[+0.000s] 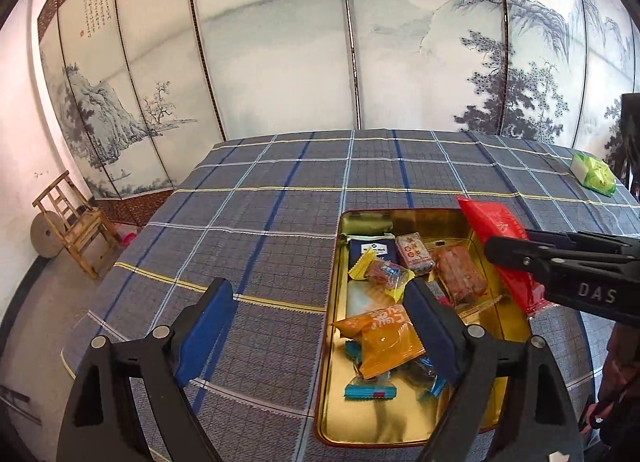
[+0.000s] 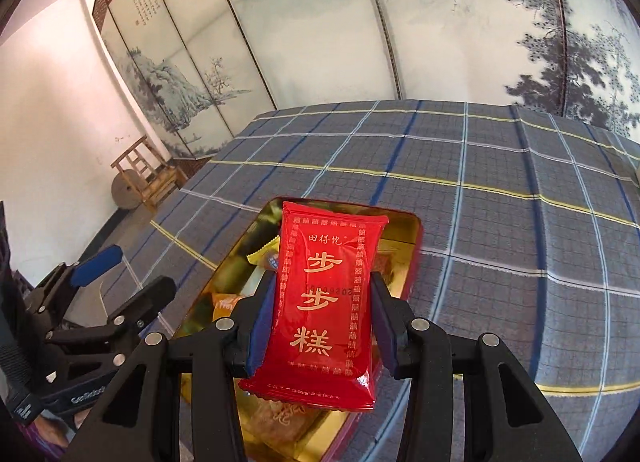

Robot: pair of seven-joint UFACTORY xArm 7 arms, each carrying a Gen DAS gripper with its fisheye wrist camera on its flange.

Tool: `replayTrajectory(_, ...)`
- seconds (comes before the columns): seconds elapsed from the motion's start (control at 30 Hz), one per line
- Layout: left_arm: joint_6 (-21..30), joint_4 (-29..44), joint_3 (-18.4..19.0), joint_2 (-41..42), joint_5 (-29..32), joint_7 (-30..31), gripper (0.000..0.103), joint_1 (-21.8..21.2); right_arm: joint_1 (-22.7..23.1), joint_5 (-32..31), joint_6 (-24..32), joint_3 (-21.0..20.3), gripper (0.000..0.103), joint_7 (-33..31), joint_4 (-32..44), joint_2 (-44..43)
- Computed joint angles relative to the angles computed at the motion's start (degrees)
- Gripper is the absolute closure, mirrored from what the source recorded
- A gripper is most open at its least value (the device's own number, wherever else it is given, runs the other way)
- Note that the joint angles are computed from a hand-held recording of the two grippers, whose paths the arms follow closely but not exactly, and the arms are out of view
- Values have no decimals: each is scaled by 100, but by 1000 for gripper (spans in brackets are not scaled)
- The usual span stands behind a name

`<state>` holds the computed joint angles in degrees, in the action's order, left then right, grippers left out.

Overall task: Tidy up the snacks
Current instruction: 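Lower the red packet into the tin and open the right gripper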

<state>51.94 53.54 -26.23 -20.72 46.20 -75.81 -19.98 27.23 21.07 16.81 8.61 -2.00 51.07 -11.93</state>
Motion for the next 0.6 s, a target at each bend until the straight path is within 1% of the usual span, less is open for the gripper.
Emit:
replayTrajectory(0.1, -16, -181, 18, -204, 10, -137, 16, 30, -43, -138, 6, 101, 57, 173, 239, 325)
replayTrajectory(0.17, -102, -292, 37, -330, -22, -209, 14, 72, -108, -348, 12, 186, 57, 356, 383, 497)
replayTrajectory(0.27, -256, -398, 62, -454, -126, -157, 12, 139, -160, -574, 37, 266, 57, 584, 580, 731)
replayTrajectory(0.33, -318, -449, 24, -518, -136, -142, 12, 207, -213, -902, 56, 329, 57, 878, 694, 867)
replayTrajectory(0.37, -347, -473, 3, -549, -139, -139, 11, 239, -214, -938, 45, 339, 55, 924, 719, 908)
replayTrajectory(0.4, -378, -491, -6, -573, -154, -118, 10, 266, -198, -840, 20, 336, 55, 860, 729, 925)
replayTrajectory(0.5, -442, -532, -33, -634, -241, -63, 9, 324, -210, -890, -138, 341, 55, 952, 673, 878)
replayTrajectory(0.57, -520, -587, -46, -712, -296, -65, 9, 361, -175, -741, -271, 321, 55, 794, 576, 766)
replayTrajectory(0.6, -574, -619, -40, -755, -333, -46, 9, 373, -173, -780, -358, 327, 55, 808, 498, 676)
